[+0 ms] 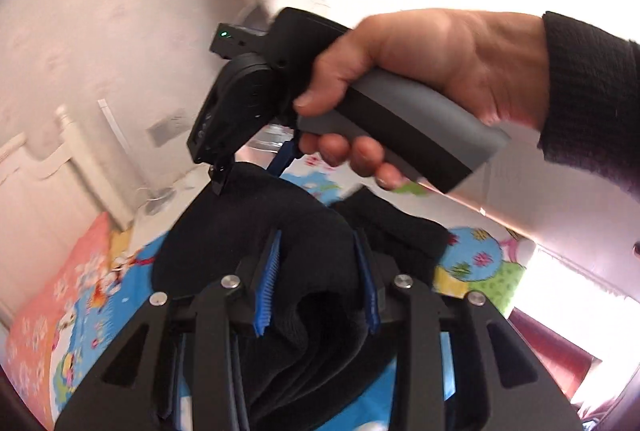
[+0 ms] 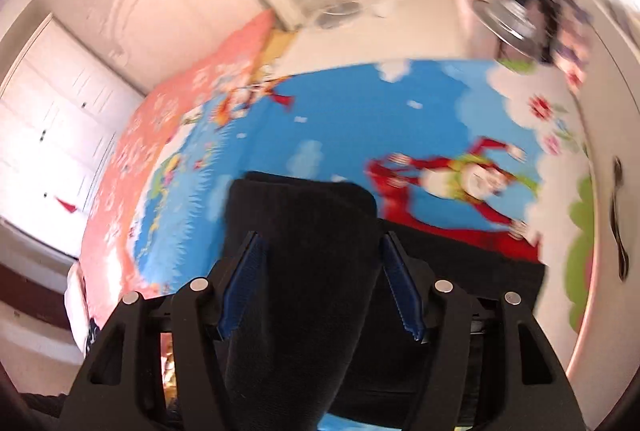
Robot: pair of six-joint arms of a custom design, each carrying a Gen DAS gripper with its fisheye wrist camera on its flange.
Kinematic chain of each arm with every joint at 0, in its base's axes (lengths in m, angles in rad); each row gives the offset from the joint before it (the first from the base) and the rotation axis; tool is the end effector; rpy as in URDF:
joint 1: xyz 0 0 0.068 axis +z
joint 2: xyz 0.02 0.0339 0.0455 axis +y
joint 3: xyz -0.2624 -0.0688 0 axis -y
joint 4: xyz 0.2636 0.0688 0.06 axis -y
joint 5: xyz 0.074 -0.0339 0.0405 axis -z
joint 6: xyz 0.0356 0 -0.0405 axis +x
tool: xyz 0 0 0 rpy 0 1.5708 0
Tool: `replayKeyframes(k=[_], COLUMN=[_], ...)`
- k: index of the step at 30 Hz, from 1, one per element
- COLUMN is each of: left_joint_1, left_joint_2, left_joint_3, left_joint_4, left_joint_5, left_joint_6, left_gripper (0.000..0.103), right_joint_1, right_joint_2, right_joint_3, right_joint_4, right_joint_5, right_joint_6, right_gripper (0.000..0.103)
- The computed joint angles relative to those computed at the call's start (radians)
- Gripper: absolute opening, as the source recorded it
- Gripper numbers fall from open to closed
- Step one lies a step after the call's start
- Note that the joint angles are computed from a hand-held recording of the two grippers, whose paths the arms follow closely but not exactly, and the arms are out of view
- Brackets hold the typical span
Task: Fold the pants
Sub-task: 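Lift the pants edge with the left gripper and fold it over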
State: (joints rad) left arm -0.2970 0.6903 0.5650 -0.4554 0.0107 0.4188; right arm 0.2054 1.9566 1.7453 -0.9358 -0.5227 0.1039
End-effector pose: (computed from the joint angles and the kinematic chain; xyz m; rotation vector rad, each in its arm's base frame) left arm 0.1704 -0.0526 0.2470 0.7597 2.0135 0.0592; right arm 0.4195 0.1055 0.2644 -0.2916 2.6843 0.8017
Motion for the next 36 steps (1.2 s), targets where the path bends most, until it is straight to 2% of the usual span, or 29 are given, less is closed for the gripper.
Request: replayKeyframes(k=[1, 3, 5, 7, 8, 10, 13, 14, 16, 17, 18, 19, 20, 22, 24, 30, 32, 36], left_joint_1=[-0.118, -0.257, -0.335, -0.410, -0.437, -0.464, -0.474, -0.463, -0.442, -0.428, -0.416, -0.404, -0.394, -0.382, -0.377, -0.365, -0.398, -0.435], left_joint_2=[0.049, 0.134, 0.206, 0.131, 0.079, -0.001, 0.025, 0.070, 0.205, 0.244, 0.260, 0.229, 0.190, 0.128, 0.118, 0.245, 0.300, 0.497], left_joint_3=[-0.055, -0.133, -0.198, -0.298, -0.338, -0.394, -0.423, -0.417, -0.387, -0.381, -0.381, -0.373, -0.363, -0.335, -0.306, -0.200, -0.180, -0.153], left_joint_4=[0.080, 0.213, 0.299, 0.363, 0.373, 0.366, 0.419, 0.450, 0.530, 0.562, 0.584, 0.563, 0.528, 0.485, 0.494, 0.598, 0.624, 0.713], left_joint_5=[-0.090, -0.200, -0.240, -0.353, -0.398, -0.449, -0.498, -0.495, -0.474, -0.465, -0.459, -0.447, -0.432, -0.426, -0.428, -0.389, -0.400, -0.390], left_joint_6=[-0.038, -0.080, -0.091, -0.074, -0.059, -0.029, -0.011, -0.008, 0.007, 0.034, 0.058, 0.054, 0.047, 0.065, 0.104, 0.215, 0.213, 0.165], left_gripper=[0.035, 0.039, 0.043, 0.061, 0.076, 0.076, 0.076, 0.074, 0.060, 0.047, 0.034, 0.032, 0.029, 0.027, 0.026, 0.025, 0.025, 0.025], right_joint_1=[-0.043, -0.070, -0.099, -0.112, -0.105, -0.081, -0.055, -0.052, -0.040, -0.036, -0.033, -0.030, -0.026, -0.007, 0.006, -0.019, -0.040, -0.086], right_joint_2=[0.006, 0.026, 0.042, 0.028, 0.020, 0.027, 0.048, 0.051, 0.060, 0.060, 0.061, 0.066, 0.066, 0.061, 0.060, 0.066, 0.078, 0.098], right_joint_3=[-0.084, -0.167, -0.213, -0.250, -0.256, -0.240, -0.222, -0.218, -0.190, -0.172, -0.146, -0.118, -0.096, -0.040, 0.020, 0.184, 0.182, 0.084], right_joint_4=[0.057, 0.118, 0.154, 0.193, 0.203, 0.199, 0.205, 0.202, 0.172, 0.151, 0.121, 0.092, 0.069, 0.024, -0.015, -0.118, -0.123, -0.060], right_joint_5=[-0.008, -0.004, -0.023, -0.088, -0.089, -0.042, -0.003, 0.007, 0.051, 0.066, 0.075, 0.078, 0.082, 0.112, 0.132, 0.171, 0.203, 0.250], right_joint_6=[-0.015, -0.019, -0.028, -0.044, -0.055, -0.074, -0.076, -0.079, -0.081, -0.083, -0.091, -0.098, -0.103, -0.122, -0.133, -0.187, -0.205, -0.221], right_gripper=[0.061, 0.062, 0.067, 0.085, 0.089, 0.090, 0.090, 0.090, 0.074, 0.070, 0.060, 0.047, 0.045, 0.039, 0.037, 0.036, 0.036, 0.035])
